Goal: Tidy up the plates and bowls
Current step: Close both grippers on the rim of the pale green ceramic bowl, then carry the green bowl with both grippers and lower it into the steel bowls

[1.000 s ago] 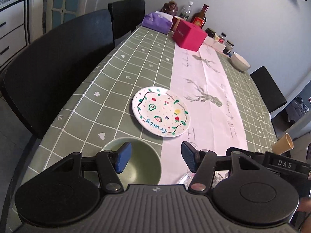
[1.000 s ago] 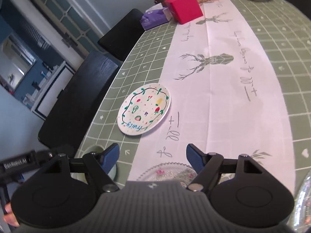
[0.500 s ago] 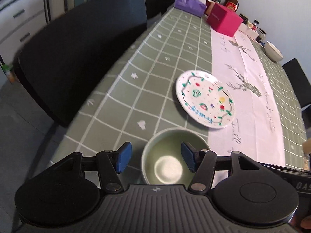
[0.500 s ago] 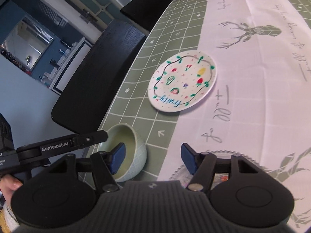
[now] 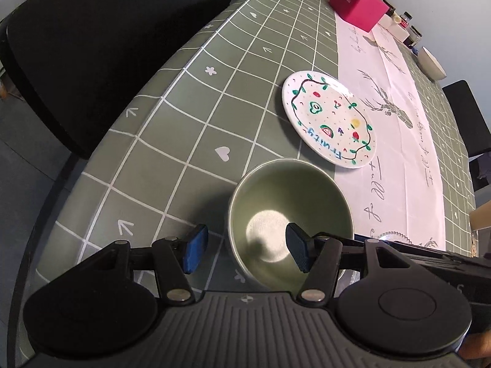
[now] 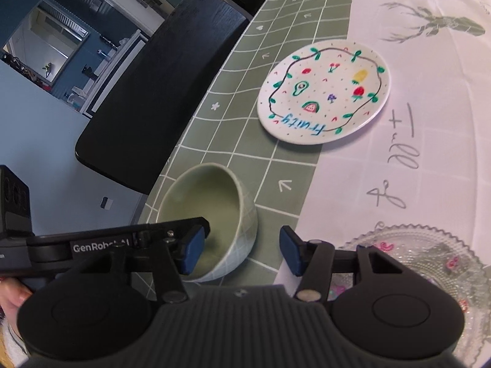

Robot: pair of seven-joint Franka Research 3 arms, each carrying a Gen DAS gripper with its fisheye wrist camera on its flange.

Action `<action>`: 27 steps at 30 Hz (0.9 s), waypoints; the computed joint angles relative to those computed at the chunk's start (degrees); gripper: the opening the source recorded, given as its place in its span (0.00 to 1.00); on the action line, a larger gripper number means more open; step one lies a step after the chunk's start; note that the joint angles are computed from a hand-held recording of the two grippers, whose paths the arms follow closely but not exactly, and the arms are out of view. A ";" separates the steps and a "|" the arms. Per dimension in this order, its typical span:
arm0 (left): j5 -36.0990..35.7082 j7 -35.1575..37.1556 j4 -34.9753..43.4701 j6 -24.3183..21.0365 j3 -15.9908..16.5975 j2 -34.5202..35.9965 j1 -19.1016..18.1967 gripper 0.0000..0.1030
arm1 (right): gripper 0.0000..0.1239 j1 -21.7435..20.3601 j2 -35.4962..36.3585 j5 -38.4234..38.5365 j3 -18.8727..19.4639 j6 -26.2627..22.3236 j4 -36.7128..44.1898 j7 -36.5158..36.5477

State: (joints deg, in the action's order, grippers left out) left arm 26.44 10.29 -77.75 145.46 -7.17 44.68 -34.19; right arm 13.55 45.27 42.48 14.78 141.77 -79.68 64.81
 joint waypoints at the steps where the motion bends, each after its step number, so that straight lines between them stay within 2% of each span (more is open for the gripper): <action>1: 0.17 -0.09 0.22 -0.55 0.22 0.09 -0.21 0.67 | 0.43 0.13 0.63 -0.33 -0.13 -0.63 0.91 0.41; 3: 0.15 -0.57 0.03 -0.58 0.30 0.06 -0.15 0.66 | 0.41 0.74 1.89 -1.36 -0.66 -1.42 2.80 1.67; 5: -1.23 -0.44 -0.72 0.45 -0.71 -0.03 0.97 0.60 | 0.39 0.63 3.16 -1.63 -0.49 -3.01 4.62 2.84; 7: -3.22 1.11 -0.89 1.20 -2.21 0.30 2.32 0.49 | 0.35 0.69 3.80 -1.82 -0.43 -3.83 5.51 3.71; 9: -3.12 1.51 -0.05 0.10 -1.60 0.62 1.55 0.32 | 0.32 0.72 3.89 -1.86 -0.30 -3.92 5.56 4.02; 11: -3.23 2.84 0.82 -0.45 -1.76 1.10 1.38 0.24 | 0.22 1.04 3.36 -1.74 -0.42 -2.51 4.58 4.44; 12: -3.20 2.99 1.42 -0.99 -1.56 1.35 1.03 0.23 | 0.16 1.76 2.83 -2.35 -1.03 -1.00 3.83 5.02; 16: -1.60 4.39 5.46 -5.43 -0.42 3.04 -1.11 0.23 | 0.15 2.68 1.69 -4.01 -1.56 1.25 2.20 5.98; 20: -2.45 5.33 7.81 -7.85 -1.02 3.95 -1.40 0.23 | 0.15 2.82 1.13 -5.19 -1.81 2.21 1.59 7.68; 27: -1.70 3.70 6.75 -7.80 -0.56 2.17 -2.24 0.23 | 0.15 1.11 -1.78 -2.83 -0.35 3.68 -1.88 7.04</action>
State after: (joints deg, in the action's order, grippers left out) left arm 24.74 13.99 -71.00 137.66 -7.72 46.85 -36.43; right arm 14.66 43.49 39.65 14.43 145.46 -81.55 71.85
